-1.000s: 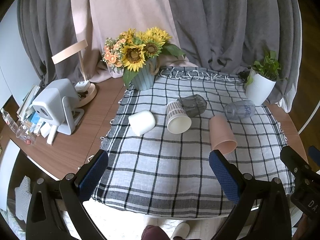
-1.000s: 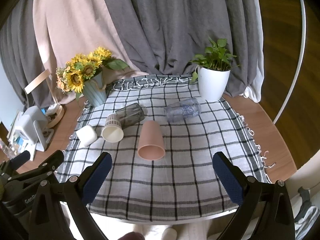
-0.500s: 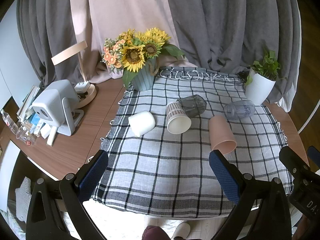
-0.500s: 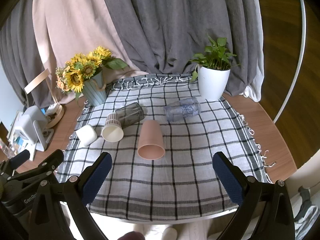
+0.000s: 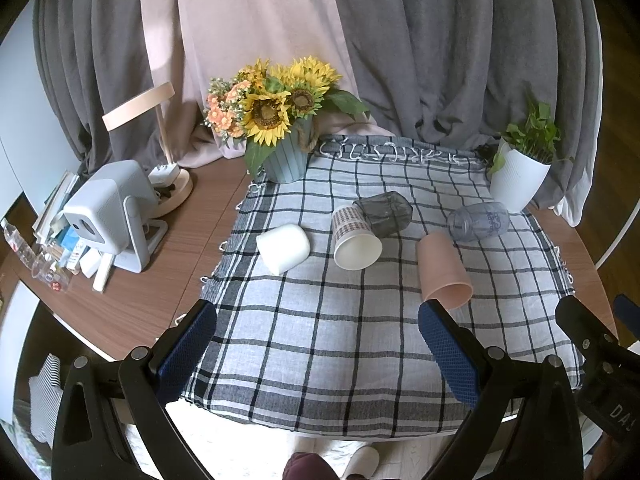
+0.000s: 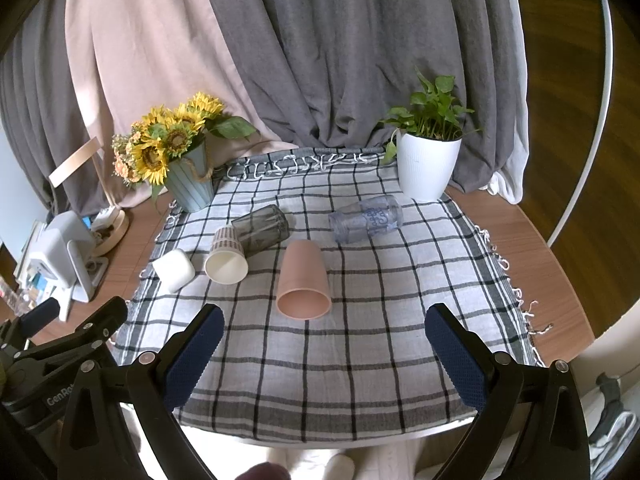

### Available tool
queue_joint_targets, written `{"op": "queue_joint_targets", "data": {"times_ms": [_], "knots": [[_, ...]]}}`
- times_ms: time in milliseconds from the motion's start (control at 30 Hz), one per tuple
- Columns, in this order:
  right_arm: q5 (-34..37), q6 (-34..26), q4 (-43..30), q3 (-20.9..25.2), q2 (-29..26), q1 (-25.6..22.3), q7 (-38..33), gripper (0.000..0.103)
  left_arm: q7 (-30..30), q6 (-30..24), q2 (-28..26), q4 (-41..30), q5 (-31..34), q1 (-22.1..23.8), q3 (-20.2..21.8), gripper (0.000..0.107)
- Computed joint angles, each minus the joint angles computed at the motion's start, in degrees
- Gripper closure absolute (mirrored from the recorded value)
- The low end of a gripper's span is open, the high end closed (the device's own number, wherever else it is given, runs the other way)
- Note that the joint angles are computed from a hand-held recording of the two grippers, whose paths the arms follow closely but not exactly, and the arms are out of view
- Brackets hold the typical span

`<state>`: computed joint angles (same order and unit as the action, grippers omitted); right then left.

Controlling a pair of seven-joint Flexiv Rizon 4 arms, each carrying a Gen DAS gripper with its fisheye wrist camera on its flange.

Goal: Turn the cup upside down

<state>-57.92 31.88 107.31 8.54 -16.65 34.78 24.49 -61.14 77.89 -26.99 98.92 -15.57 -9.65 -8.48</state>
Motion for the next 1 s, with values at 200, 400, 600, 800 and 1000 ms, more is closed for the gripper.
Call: {"op": "queue_joint_targets", "data": {"times_ms": [200, 400, 600, 800, 1000], "knots": [[-0.10, 0.24, 0.00, -0.04, -0.05, -0.03, 0.04, 0.002, -0.39, 0.13, -0.15, -0.17, 0.28, -0.25, 0.24, 0.004], [-0.05, 0.35, -0.07, -0.10, -0.23, -0.07, -0.01, 0.001, -0.28, 0.00, -0.12, -0.16, 0.26, -0.08, 0.09, 0.004], [-0.39, 0.67, -0.11, -0.25, -0.49, -0.11, -0.06, 0.002, -1.03, -0.64, -0.76, -1.21, 0.66, -0.57, 0.71, 0.004], [-0.09, 2.88, -1.46, -0.93, -2.63, -0.24, -1.37, 0.002, -4.32, -3.06, -2.43, -3.60, 1.70, -1.22, 2.81, 0.004], [0.49, 11.53, -3.47, -2.64, -5.70, -2.14, -6.00, 0.002, -9.05, -6.51, -4.76, -6.96, 4.34, -1.89, 5.85, 0.004]]}}
